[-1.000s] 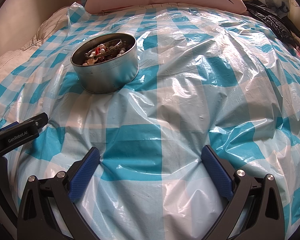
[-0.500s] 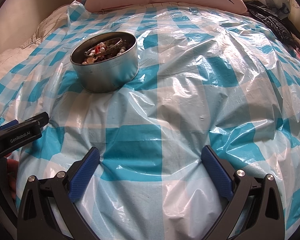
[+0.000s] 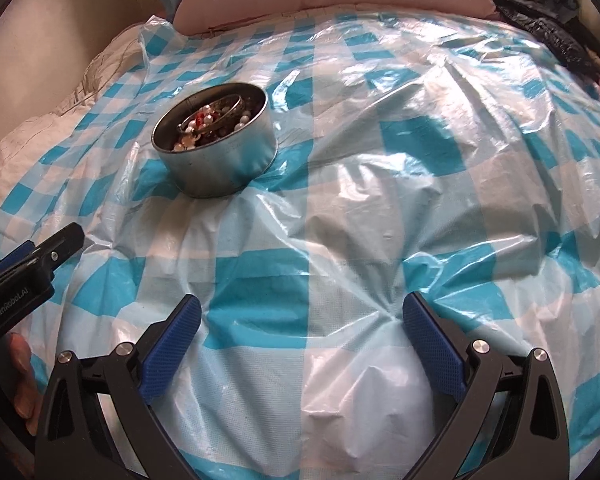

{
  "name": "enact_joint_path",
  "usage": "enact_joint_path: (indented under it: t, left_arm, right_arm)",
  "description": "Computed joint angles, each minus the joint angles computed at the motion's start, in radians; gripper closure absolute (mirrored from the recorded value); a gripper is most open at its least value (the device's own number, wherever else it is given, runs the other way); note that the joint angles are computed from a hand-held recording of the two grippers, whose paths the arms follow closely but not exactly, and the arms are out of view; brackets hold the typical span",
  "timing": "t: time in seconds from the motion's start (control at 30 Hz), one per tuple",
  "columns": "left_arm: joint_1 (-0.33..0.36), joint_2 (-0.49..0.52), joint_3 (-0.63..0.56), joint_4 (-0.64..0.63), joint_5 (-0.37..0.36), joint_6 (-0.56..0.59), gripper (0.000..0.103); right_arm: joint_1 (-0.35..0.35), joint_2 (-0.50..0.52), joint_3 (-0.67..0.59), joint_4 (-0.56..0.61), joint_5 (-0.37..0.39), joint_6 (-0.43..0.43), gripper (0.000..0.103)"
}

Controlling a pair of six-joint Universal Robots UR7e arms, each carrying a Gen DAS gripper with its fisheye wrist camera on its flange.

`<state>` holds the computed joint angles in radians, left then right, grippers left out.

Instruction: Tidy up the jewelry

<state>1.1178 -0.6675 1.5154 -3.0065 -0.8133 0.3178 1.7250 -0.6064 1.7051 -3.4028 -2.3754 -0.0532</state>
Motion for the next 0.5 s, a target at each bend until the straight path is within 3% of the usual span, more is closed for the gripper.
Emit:
enact_joint_path:
  t: [0.07,0.1,0.2,0.23,0.43,0.5]
  left_arm:
    - [0.004,-0.005,-0.005,0.017,-0.009,-0.019,0.007]
    - [0.006,-0.006,-0.010,0.033,-0.015,-0.027,0.007]
    - [0.009,-0.009,-0.015,0.075,-0.024,-0.039,0.007]
    - [0.009,-0.009,-0.012,0.074,-0.023,-0.033,0.007]
    - [0.010,-0.013,-0.010,0.078,-0.052,-0.020,0.006]
    - [0.007,-0.010,0.007,-0.003,-0.055,0.022,0.006]
  right_arm:
    - [0.021,0.048,-0.034,-0.147,-0.101,-0.116,0.006]
    - [0.020,0.048,-0.038,-0.170,-0.107,-0.123,0.006]
    - [-0.021,-0.002,-0.002,-0.045,-0.042,0.027,0.006]
    - [-0.026,-0.006,-0.001,-0.040,-0.033,0.040,0.006]
    - [-0.017,0.026,-0.035,-0.031,-0.085,0.010,0.006]
    - [-0.018,0.029,-0.036,-0.030,-0.090,0.009,0.006]
